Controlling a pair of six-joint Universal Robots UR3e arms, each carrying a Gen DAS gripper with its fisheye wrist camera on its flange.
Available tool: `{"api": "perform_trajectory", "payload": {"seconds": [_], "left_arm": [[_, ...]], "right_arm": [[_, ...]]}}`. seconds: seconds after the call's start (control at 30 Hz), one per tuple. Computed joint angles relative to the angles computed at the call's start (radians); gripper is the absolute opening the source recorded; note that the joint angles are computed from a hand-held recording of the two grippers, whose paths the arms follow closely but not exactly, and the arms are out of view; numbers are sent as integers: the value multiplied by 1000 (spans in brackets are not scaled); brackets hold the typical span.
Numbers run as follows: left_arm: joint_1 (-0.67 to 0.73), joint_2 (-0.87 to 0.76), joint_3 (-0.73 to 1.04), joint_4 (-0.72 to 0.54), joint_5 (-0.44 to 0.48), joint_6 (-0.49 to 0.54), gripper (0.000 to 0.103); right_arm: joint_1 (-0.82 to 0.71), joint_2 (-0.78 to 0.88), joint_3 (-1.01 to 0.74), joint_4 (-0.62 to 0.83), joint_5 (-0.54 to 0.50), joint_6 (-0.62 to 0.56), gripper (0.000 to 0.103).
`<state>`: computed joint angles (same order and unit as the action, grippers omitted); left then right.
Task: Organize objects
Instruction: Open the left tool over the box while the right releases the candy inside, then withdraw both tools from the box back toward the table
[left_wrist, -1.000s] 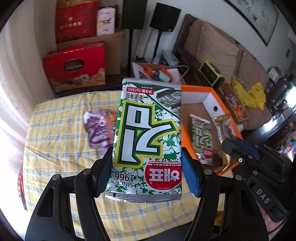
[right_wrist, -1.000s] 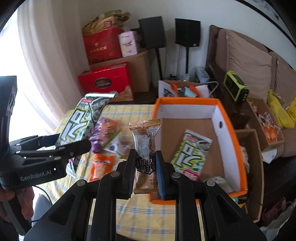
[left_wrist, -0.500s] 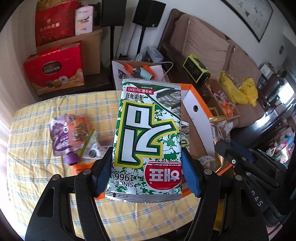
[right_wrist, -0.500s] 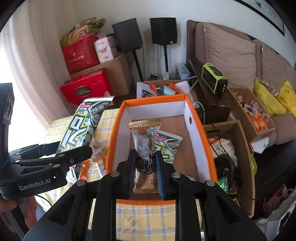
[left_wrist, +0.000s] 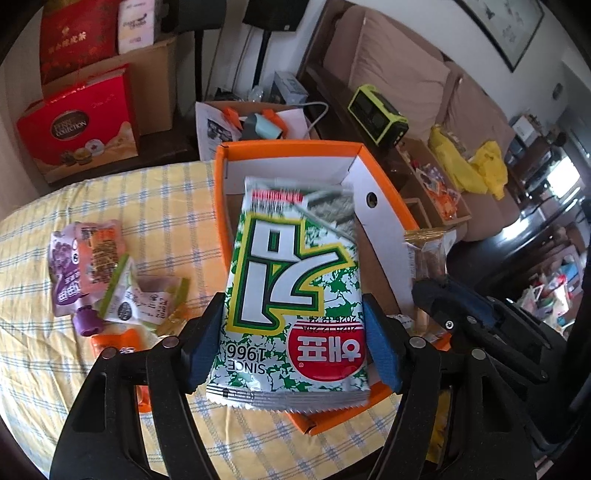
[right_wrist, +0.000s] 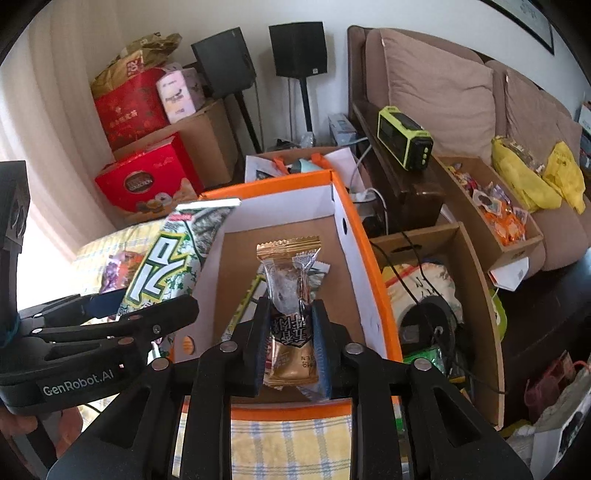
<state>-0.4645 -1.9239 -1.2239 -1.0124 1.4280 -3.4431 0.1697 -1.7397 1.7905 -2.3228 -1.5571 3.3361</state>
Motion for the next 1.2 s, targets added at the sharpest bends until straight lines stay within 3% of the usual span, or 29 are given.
{"api": "perform_trajectory", "payload": {"seconds": [0.47,0.63,0.7,0.87,0.9,1.2], "left_arm": [[59,103,-77,6,-16,23,70],[89,176,-133,18,11,46,80],[113,205,-158,22,7,49,86],[171,267,-212,15,2,68,89],[183,278,-221,9,5,79,89],[309,382,-333,-33,-4,186,90]], "right_arm": [[12,-15,5,-1,-11,18,33],[64,11,-31,1,-43,37,37],[85,22,-46,1,-56,45,42],[125,56,-92,3,-70,66,76],[133,64,-102,4,-68,66,79],[236,157,-204,18,-100,71,81]]}}
